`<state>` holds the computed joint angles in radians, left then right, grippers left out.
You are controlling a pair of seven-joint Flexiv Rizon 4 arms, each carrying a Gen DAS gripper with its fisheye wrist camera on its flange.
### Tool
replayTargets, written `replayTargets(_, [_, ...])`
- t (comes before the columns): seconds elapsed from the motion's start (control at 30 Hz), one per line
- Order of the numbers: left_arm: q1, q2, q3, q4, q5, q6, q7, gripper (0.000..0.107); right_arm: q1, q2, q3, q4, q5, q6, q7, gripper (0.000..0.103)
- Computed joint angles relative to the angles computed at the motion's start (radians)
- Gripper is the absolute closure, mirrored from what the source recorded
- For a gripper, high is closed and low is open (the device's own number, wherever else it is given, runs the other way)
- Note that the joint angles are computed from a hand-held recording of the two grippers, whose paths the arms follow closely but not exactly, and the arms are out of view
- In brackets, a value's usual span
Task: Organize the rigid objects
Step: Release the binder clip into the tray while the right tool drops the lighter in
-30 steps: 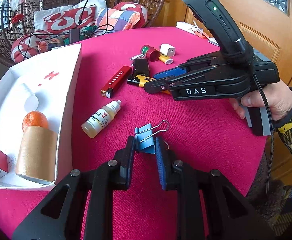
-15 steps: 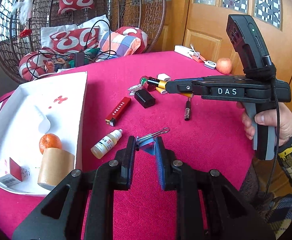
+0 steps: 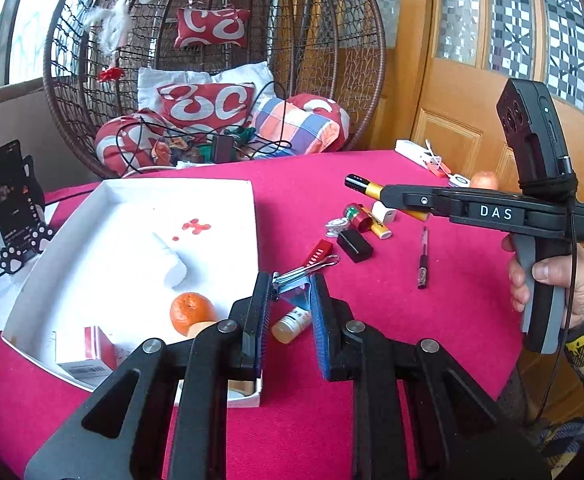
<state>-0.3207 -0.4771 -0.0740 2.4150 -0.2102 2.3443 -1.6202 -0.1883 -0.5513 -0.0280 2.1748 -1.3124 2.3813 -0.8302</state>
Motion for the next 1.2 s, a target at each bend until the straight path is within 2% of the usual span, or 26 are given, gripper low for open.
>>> replayTargets(0.2, [0.052, 0.022, 0.054, 0.068, -0.076, 0.078, -0.064, 0.088, 0.058, -0.007, 0.018, -0.049, -0.038, -0.011, 0.043, 0.080])
replayTargets(0.4, [0.122, -0.004, 0.065, 0.083, -0.079, 0.091, -0.117, 0.088, 0.149, -0.054, -0.017, -0.145, -0.181, -0.039, 0.209, 0.080])
replayTargets(0.57, [0.174, -0.030, 0.052, 0.067, -0.041, 0.057, -0.162, 0.088, 0.226, -0.084, -0.039, -0.182, -0.186, -0.097, 0.257, 0.080])
replayTargets(0.7, [0.190, -0.042, 0.048, 0.059, -0.034, 0.051, -0.208, 0.084, 0.254, -0.093, -0.020, -0.185, -0.120, -0.149, 0.225, 0.079])
replayTargets(0.73, [0.183, -0.042, 0.052, 0.060, -0.049, 0.050, -0.215, 0.071, 0.254, -0.094, -0.012, -0.182, -0.099, -0.158, 0.209, 0.079])
replayTargets(0.77, [0.169, -0.040, 0.059, 0.064, -0.073, 0.050, -0.219, 0.044, 0.251, -0.094, -0.002, -0.175, -0.074, -0.165, 0.187, 0.079])
replayTargets(0.8, [0.157, -0.040, 0.065, 0.068, -0.094, 0.057, -0.224, 0.030, 0.245, -0.092, 0.009, -0.166, -0.054, -0.168, 0.169, 0.078])
replayTargets(0.83, [0.149, -0.043, 0.070, 0.073, -0.106, 0.076, -0.232, 0.018, 0.238, -0.089, 0.019, -0.156, -0.033, -0.171, 0.148, 0.074])
replayTargets(0.87, [0.141, -0.044, 0.073, 0.078, -0.117, 0.094, -0.238, 0.017, 0.230, -0.085, 0.030, -0.143, -0.011, -0.173, 0.125, 0.058])
replayTargets(0.9, [0.136, -0.041, 0.074, 0.084, -0.124, 0.103, -0.243, 0.016, 0.225, -0.078, 0.040, -0.123, 0.029, -0.174, 0.088, 0.029])
replayTargets(0.93, [0.144, -0.038, 0.069, 0.088, -0.108, 0.116, -0.256, 0.013, 0.224, -0.070, 0.052, -0.097, 0.095, -0.166, 0.032, 0.010])
replayTargets(1.0, [0.236, -0.038, 0.011, 0.095, 0.015, 0.164, -0.306, 0.004, 0.212, -0.058, 0.071, -0.053, 0.198, -0.127, -0.058, 0.009])
replayTargets(1.03, [0.306, -0.045, -0.016, 0.087, 0.150, 0.197, -0.369, 0.004, 0.202, -0.054, 0.080, -0.037, 0.237, -0.108, -0.088, 0.008])
replayTargets(1.13, [0.515, -0.105, -0.108, -0.024, 0.632, 0.311, -0.674, 0.004, 0.161, -0.049, 0.104, 0.020, 0.380, -0.012, -0.180, 0.000])
replayTargets(1.2, [0.619, -0.159, -0.234, -0.093, 0.795, 0.409, -0.799, 0.004, 0.128, -0.053, 0.110, 0.052, 0.453, 0.065, -0.227, 0.000])
